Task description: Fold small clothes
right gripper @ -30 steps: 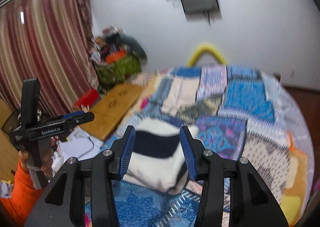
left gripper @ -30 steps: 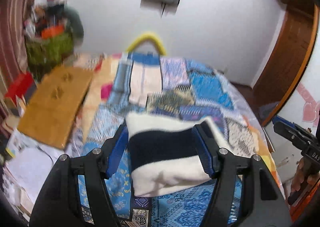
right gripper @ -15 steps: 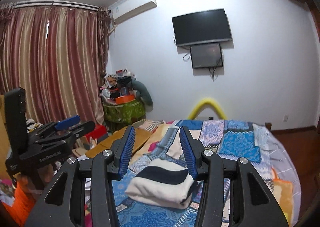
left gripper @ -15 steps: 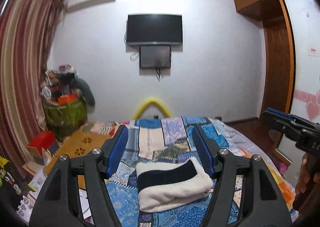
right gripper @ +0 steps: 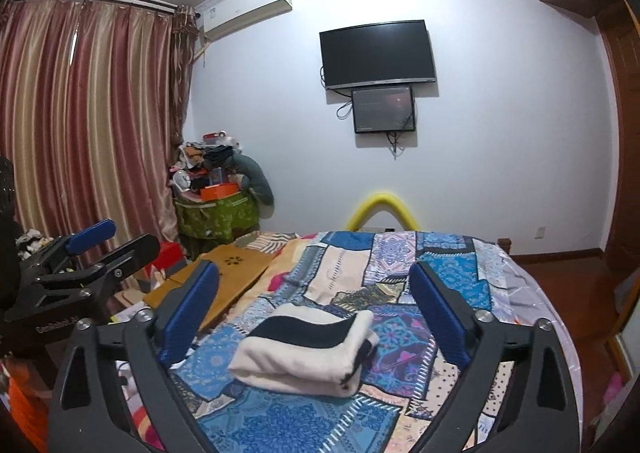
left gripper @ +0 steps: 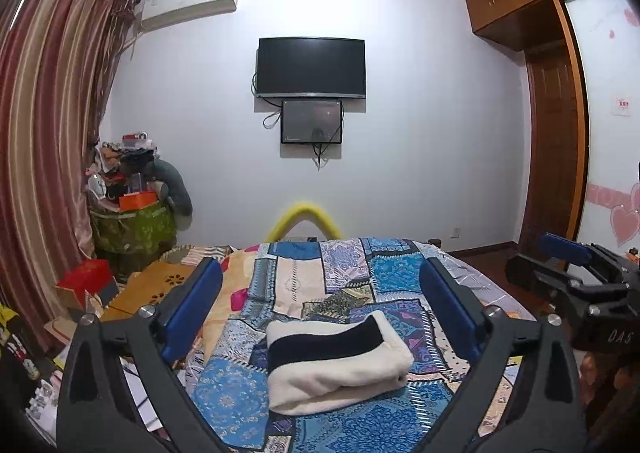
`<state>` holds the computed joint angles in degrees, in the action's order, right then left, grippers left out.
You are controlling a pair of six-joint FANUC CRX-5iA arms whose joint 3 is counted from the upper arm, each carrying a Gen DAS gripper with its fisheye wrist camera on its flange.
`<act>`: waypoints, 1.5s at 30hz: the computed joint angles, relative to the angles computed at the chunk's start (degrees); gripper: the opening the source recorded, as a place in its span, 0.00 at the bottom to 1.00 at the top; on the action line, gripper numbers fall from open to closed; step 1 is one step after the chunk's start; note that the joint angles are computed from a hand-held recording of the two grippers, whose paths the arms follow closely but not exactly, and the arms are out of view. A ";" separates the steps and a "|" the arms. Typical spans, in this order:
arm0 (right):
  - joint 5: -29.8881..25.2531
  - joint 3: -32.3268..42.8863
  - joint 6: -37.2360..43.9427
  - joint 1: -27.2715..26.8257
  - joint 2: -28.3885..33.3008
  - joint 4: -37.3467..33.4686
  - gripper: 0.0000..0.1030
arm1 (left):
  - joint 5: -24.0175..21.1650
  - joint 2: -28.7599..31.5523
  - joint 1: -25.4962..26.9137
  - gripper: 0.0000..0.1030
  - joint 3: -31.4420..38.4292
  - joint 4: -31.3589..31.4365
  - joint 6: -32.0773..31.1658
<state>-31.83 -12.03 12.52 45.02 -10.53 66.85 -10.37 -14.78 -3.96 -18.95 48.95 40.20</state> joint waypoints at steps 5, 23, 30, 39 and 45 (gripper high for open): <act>-1.13 -0.52 -1.05 0.14 -0.27 1.35 0.99 | 1.50 -0.06 -1.25 0.99 -1.12 4.11 -2.99; -5.38 1.14 1.29 1.63 0.41 -2.18 1.00 | -1.28 1.01 -0.08 1.00 0.38 -3.12 3.20; -5.82 1.29 1.51 1.66 0.33 -2.61 1.00 | -2.31 1.54 0.37 1.00 1.44 -6.60 6.32; -6.30 1.41 1.62 1.79 0.30 -2.82 1.00 | -4.20 2.06 0.94 1.00 2.52 -8.79 8.94; -6.28 1.37 1.64 1.77 0.29 -2.82 1.00 | -4.10 2.03 0.78 1.00 2.34 -7.94 8.18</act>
